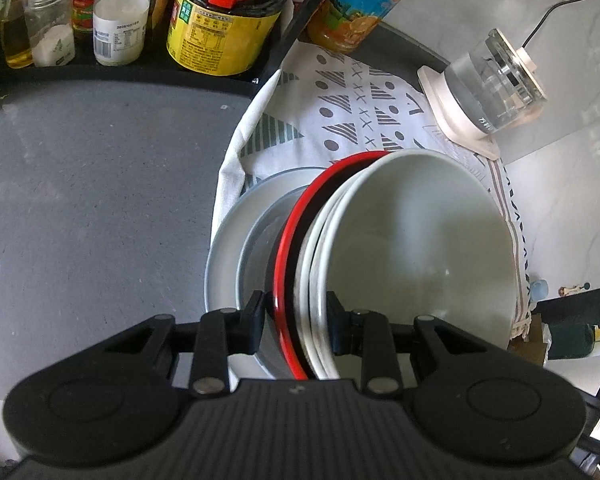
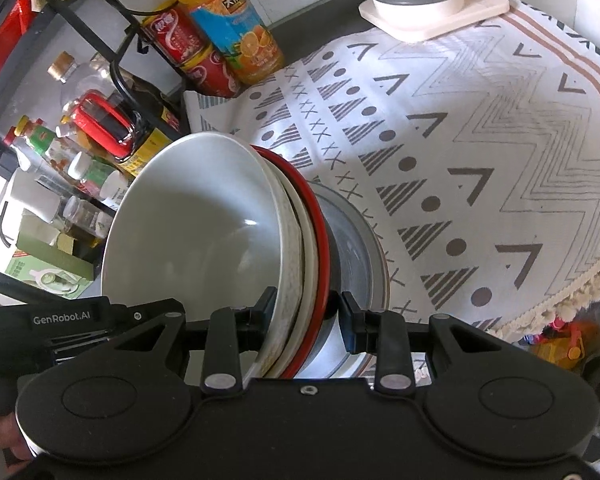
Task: Organize plates and bowls
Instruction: 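Carry the red bowl stack with both grippers and lower it onto the plate stack, then open both grippers and lift them away from the bowl stack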
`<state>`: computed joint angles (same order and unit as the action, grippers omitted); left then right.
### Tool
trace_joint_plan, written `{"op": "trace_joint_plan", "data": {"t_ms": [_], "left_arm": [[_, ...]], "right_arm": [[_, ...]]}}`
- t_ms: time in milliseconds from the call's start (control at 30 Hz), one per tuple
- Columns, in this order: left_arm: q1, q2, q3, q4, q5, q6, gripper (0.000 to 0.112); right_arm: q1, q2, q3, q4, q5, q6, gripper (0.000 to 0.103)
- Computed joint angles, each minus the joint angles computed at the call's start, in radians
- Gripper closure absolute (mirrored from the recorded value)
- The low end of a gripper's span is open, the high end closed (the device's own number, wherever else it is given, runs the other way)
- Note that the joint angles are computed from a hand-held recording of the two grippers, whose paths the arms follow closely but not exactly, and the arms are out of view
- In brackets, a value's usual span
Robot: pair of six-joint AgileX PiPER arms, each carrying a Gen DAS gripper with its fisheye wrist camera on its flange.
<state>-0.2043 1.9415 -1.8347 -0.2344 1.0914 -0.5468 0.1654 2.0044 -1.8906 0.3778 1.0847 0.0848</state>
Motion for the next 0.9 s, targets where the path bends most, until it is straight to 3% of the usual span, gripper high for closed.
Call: {"op": "trace_joint_plan", "data": {"t_ms": [533,700,767,900], "left_arm": [[0.011,0.041,-0.043,-0.02,0.022,0.05,0.082],[0.01,0.045,-0.049,-0.025,0.025,0.098,0.079],[0.013,0.044,-0.049,-0.027,0.029,0.117,0.075],[0.011,0.036,-0.069,-0.01,0.051,0.146,0.056]], "right_arm": [[0.01,0.032,-0.028,-0.023,0.023,0.062,0.072],[0.012,0.025,-0.009,-0.013,-0.003,0.057,0.065],[0.014,0.012,0.011,-0.013,-0.021,0.064,0.061],[0.023,-0.052,0.086,-0.036,-0.089,0.09,0.051]]}}
